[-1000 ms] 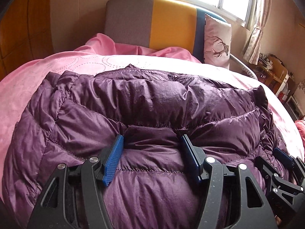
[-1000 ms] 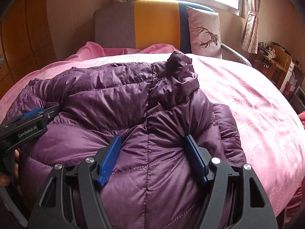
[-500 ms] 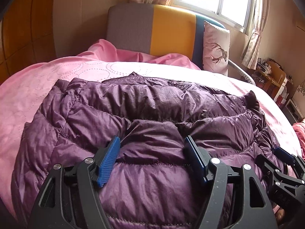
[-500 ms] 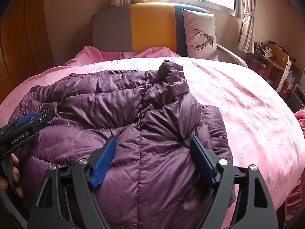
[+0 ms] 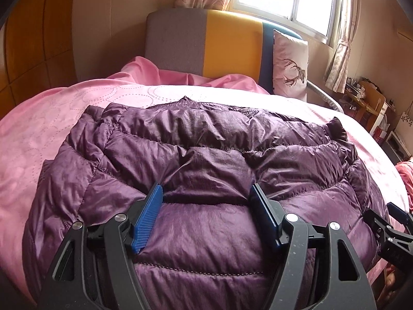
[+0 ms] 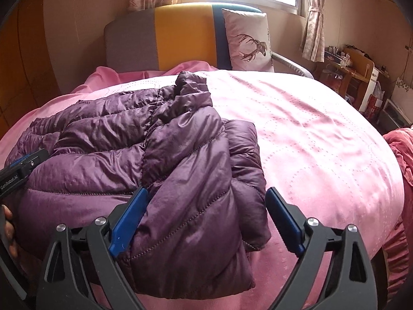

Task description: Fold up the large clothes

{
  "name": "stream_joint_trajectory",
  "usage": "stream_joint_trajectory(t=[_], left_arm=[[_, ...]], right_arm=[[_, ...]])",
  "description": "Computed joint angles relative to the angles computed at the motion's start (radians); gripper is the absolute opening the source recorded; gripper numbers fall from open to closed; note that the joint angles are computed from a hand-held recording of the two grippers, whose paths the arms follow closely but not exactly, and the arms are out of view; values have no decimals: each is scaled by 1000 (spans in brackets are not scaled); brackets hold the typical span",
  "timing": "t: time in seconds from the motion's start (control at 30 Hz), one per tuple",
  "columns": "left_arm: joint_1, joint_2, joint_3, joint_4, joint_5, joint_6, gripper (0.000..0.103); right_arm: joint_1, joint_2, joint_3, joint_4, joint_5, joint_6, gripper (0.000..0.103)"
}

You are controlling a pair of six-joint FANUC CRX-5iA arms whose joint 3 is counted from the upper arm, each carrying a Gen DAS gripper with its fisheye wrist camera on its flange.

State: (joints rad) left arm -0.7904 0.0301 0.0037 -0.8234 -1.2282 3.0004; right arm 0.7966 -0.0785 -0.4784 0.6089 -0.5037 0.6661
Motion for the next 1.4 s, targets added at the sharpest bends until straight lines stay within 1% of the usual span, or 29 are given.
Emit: stream_joint_trajectory(t=[0.1, 0.17, 0.2, 0.27, 0.37, 0.4, 0.5, 0.6, 0.7, 0.77, 0.9, 1.0, 1.07, 1.1, 1.17, 1.27, 1.37, 1.4], left_arm=[[2, -8, -8, 1, 1, 5, 69], [-1, -11, -7, -1, -4, 5, 69], [-3, -13, -8, -2, -7, 3, 69], [-5, -19, -13, -1, -8, 4, 69], [-9, -32, -21, -1, -19, 4, 69], [-10, -40, -26, -2, -23, 4, 69], [-13, -69, -43, -4, -38, 11, 69], [-20, -101, -65, -9, -59, 18, 69], [-14, -139, -95, 8, -31, 14, 69], [-6, -146, -105, 29, 2, -17, 69], [5, -120, -102, 50, 34, -50, 69], [24, -106, -109, 72, 61, -64, 69], [27, -98, -109, 77, 65, -68, 69], [30, -98, -111, 82, 69, -69, 69], [37, -98, -115, 90, 83, -68, 69], [52, -103, -127, 108, 115, -70, 68], [67, -112, -142, 124, 150, -80, 65], [76, -118, -150, 132, 169, -85, 62]], right_arm=[[-13, -12, 12, -77, -10, 41, 95], [-28, -18, 34, -176, -21, 107, 96], [-39, -20, 52, -245, -27, 155, 96], [-72, -19, 100, -418, -48, 283, 98], [-172, 1, 211, -772, -132, 546, 98], [-206, 8, 236, -863, -157, 609, 98], [-280, 24, 281, -1049, -214, 741, 99], [-322, 28, 301, -1158, -254, 827, 100], [-351, 34, 313, -1220, -279, 872, 101], [-370, 41, 323, -1261, -294, 899, 101], [-409, 62, 356, -1348, -348, 985, 99], [-416, 76, 375, -1382, -370, 1026, 87], [-437, 96, 398, -1439, -414, 1066, 68], [-444, 100, 404, -1459, -429, 1077, 64], [-460, 96, 409, -1493, -455, 1095, 45], [-467, 76, 423, -1509, -477, 1101, 32], [-450, 30, 430, -1496, -473, 1105, 28], [-441, 14, 434, -1492, -469, 1109, 28]])
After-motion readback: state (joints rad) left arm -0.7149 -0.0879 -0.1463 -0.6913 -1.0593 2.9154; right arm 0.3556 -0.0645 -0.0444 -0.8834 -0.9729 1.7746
